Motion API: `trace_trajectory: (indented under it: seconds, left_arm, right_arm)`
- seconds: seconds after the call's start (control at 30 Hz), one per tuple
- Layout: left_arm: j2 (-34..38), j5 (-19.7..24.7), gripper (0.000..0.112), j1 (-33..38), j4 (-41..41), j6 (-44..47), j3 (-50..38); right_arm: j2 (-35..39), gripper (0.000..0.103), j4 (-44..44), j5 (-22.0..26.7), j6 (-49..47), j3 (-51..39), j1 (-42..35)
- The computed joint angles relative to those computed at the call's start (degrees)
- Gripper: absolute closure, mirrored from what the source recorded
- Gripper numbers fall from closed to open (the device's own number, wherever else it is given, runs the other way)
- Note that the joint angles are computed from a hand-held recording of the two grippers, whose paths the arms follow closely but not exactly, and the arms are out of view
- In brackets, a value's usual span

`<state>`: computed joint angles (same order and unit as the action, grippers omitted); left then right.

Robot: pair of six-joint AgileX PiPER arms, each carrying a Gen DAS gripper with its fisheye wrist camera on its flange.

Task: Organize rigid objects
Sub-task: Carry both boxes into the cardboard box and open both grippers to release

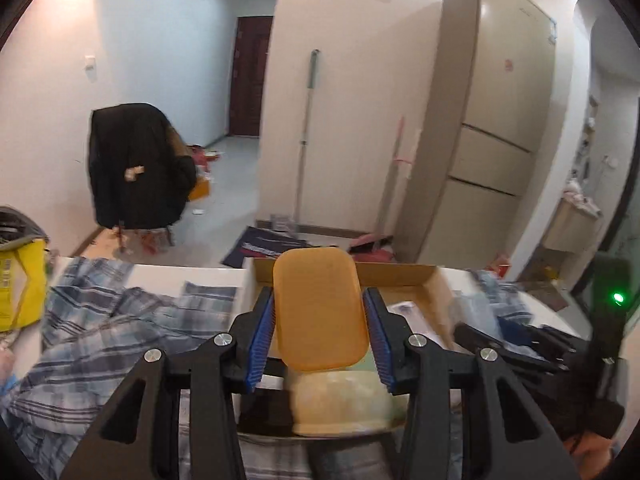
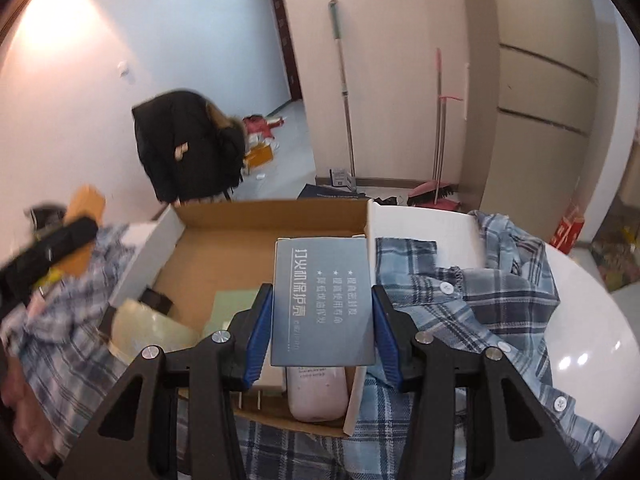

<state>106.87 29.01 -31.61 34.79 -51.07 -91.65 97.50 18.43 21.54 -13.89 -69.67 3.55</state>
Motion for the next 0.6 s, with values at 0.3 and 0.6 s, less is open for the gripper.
trace_trajectory:
  seconds: [0.3, 0.6]
  left_arm:
    - [-1.37, -3.51, 0.066, 2.09, -8.41, 5.59, 2.11]
    - [0.14, -3.24, 0.066, 0.51, -15.33, 14.04, -0.15]
  right_arm:
    - [2.34, 0.057, -1.03, 1.67, 0.23, -1.16, 0.67]
    - [-1.68, 0.038, 5.47, -1.78, -4.24, 1.91, -1.27]
